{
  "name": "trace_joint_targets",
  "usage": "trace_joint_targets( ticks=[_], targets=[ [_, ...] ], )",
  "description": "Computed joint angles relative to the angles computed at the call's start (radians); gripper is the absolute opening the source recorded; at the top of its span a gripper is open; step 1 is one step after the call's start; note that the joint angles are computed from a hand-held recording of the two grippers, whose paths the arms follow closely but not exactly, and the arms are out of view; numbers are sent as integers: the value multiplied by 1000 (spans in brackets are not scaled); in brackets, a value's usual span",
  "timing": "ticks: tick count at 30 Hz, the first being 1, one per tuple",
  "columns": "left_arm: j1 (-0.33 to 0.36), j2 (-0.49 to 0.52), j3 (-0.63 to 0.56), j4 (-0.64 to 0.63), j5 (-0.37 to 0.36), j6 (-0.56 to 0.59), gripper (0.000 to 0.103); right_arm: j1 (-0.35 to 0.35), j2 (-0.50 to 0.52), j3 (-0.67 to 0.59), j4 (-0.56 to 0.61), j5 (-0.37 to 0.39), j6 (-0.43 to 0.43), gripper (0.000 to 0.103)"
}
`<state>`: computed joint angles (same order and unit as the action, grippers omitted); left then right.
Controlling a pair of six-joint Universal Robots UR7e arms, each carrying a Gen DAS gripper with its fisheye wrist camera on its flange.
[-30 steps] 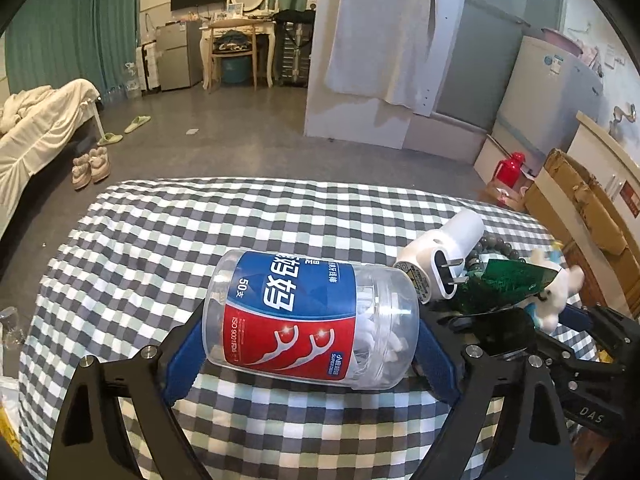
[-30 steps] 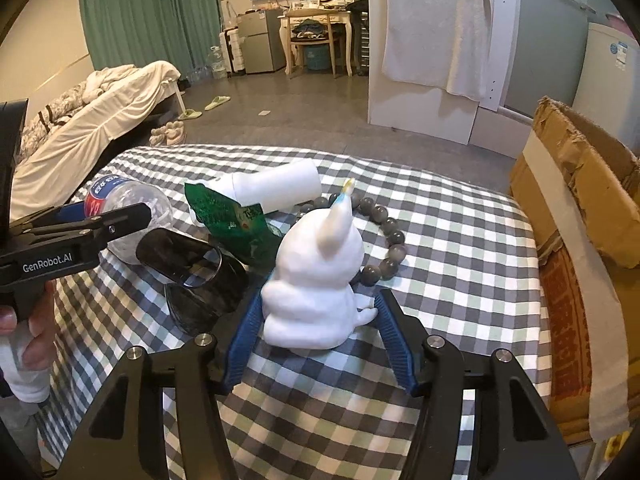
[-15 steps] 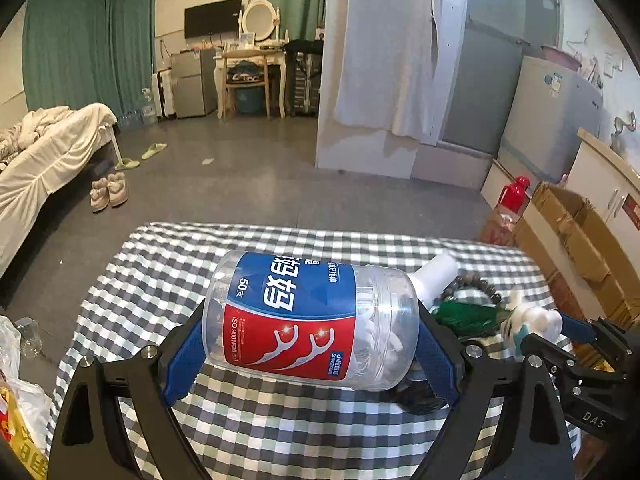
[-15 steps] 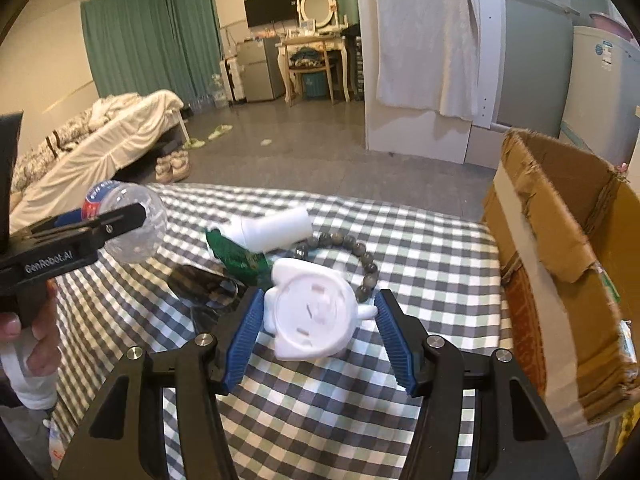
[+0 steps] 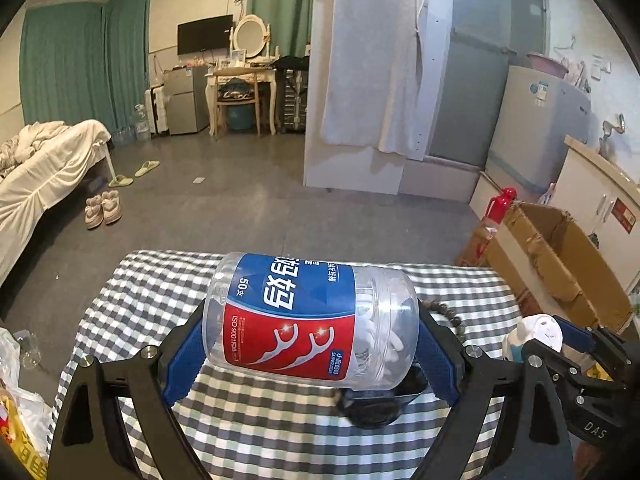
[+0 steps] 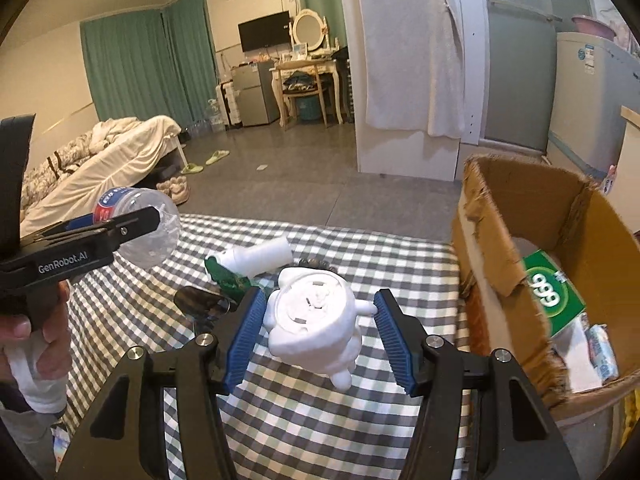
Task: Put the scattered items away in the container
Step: 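Lift the plush toy with the right gripper while the left lifts the floss jar, then carry the plush toy and floss jar over the open cardboard box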
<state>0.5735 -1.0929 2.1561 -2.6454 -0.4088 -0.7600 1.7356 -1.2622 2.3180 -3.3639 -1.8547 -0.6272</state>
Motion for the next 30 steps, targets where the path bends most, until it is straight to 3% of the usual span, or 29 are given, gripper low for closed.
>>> trace_joint_targets(
  ticks=[19,30],
  targets=[
    [-34,110,-106,-160,-28,180,93,-20,-125,21,-51,41,-12,56],
    [-54,176,-180,-254,-60,305,92,-13,-185,18,-79,18,-8,56]
  ],
)
